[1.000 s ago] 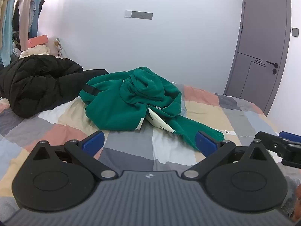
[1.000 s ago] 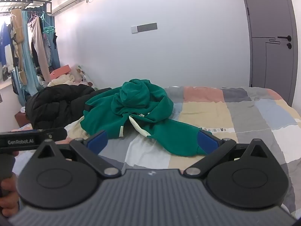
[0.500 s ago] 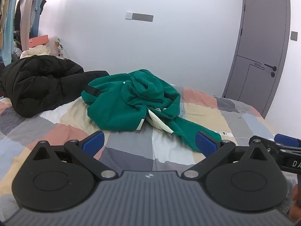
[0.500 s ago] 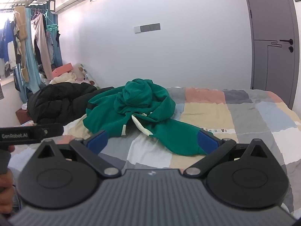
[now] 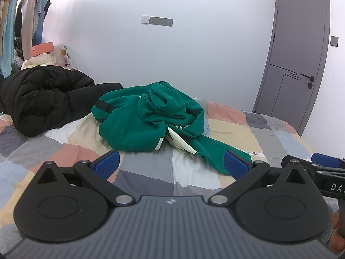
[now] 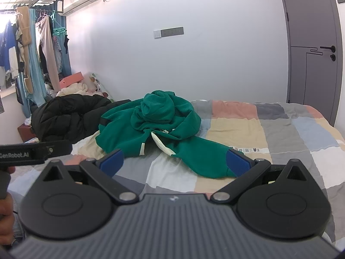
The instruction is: Fold large clothes
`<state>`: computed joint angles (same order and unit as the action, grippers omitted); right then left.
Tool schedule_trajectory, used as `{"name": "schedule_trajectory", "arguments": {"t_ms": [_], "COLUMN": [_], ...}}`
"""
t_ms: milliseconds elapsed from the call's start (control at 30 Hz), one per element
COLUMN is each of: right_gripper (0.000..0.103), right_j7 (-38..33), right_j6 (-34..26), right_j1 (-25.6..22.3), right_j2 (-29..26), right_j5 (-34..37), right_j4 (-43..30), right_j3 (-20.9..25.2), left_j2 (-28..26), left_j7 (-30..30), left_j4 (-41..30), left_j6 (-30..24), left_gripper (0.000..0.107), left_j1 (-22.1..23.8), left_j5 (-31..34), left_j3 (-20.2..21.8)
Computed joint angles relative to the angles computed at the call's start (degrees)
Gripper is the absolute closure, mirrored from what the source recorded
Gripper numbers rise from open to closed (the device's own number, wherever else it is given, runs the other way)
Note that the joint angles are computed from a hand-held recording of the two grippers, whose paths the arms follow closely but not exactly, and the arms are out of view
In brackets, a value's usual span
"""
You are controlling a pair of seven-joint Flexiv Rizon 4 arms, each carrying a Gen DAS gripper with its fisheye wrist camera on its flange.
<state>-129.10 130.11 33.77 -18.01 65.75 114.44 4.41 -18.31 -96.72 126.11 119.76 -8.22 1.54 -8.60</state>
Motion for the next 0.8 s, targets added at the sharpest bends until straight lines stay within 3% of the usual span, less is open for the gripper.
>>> {"name": "schedule_trajectory", "arguments": {"t_ms": [800], "right_gripper": [0.000], "right_j7": [-2.50], "right_j6": [-0.33], "right_j1": [-0.21], "right_j2": [0.01], "right_j5": [2.13], "right_j4": [-1.35], "right_j3": [0.47], "left_j2": [1.59], "left_j7": [-2.90], "left_j4": [0.25], "left_j6": [-1.16], "left_gripper": [0.004], "left_j1": [3.86], "left_j5": [4.99], "left_j3": [-2.17]}}
